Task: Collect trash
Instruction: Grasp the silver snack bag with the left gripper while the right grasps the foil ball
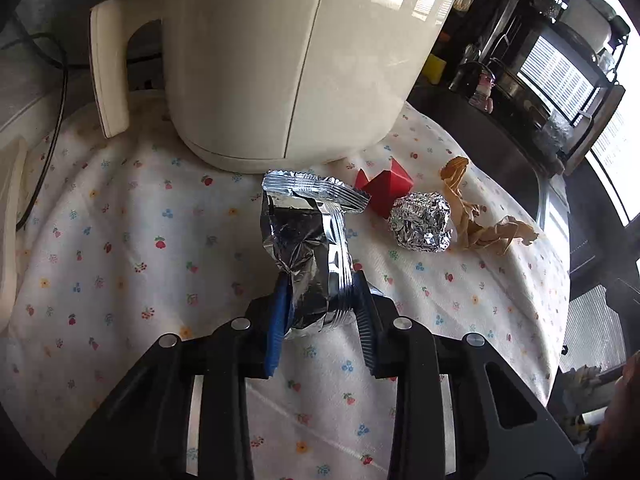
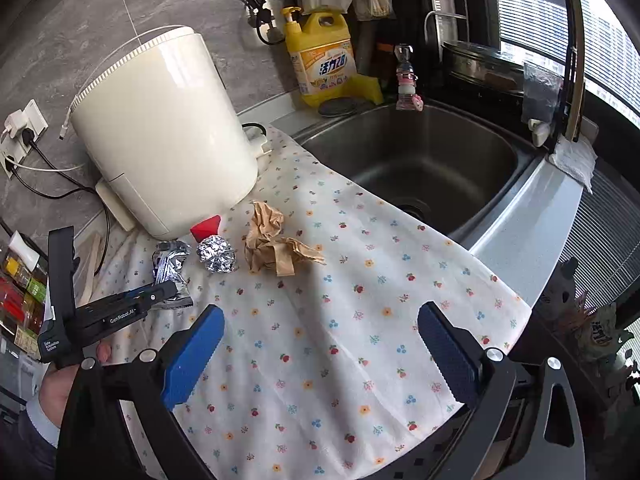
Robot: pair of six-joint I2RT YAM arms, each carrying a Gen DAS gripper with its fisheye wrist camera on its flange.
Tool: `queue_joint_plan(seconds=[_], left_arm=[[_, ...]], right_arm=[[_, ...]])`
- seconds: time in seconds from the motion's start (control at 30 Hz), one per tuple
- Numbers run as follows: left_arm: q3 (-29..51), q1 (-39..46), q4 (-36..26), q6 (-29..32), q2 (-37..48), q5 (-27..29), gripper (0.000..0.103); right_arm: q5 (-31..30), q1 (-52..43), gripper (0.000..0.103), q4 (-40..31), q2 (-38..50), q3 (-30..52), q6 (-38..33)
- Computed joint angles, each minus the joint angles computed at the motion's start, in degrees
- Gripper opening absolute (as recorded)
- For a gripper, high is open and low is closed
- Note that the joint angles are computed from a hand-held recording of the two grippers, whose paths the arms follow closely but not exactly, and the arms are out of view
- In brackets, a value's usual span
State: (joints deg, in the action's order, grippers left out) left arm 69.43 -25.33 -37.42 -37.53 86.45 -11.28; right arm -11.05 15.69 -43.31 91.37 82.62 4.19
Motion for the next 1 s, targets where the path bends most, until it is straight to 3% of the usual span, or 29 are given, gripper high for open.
queue_joint_plan(seconds=[0.47,0.7,0.87,0.9,0.93,1.0], left_arm=[[-11.89,3.44,-6.78,-7.64,-21.25,-4.15,0.030],[-16.86,0.70,-16.57,-16.81,-33.52,-10.02,0.031],[-17.65,-6.26,-28.40,-28.33,-40.85,-17.03,0.031],[-17.36,-8.68,-31.36,-31.79,-41.67,-18.94,0.031],[-16.97,-11.50,-34.55,-35.88,-42.28,-20.90,0.031],[-16.17,-18.40,-41.75,-46.05,-43.39,-24.91,0.031]], right_arm=[[-1.01,11.38,0.070,-4.09,14.61,15.83,-2.42],[1.89,14.63,0.065,-7.29,25.44,27.10,-4.45],[6.10,16.81,0.064,-7.14,31.80,32.57,-6.90],[7.72,17.38,0.044,-7.15,32.58,33.22,-7.70],[8.65,17.79,0.032,-8.85,33.97,35.25,-8.21],[8.10,17.99,0.032,-9.16,33.80,35.60,-7.47]])
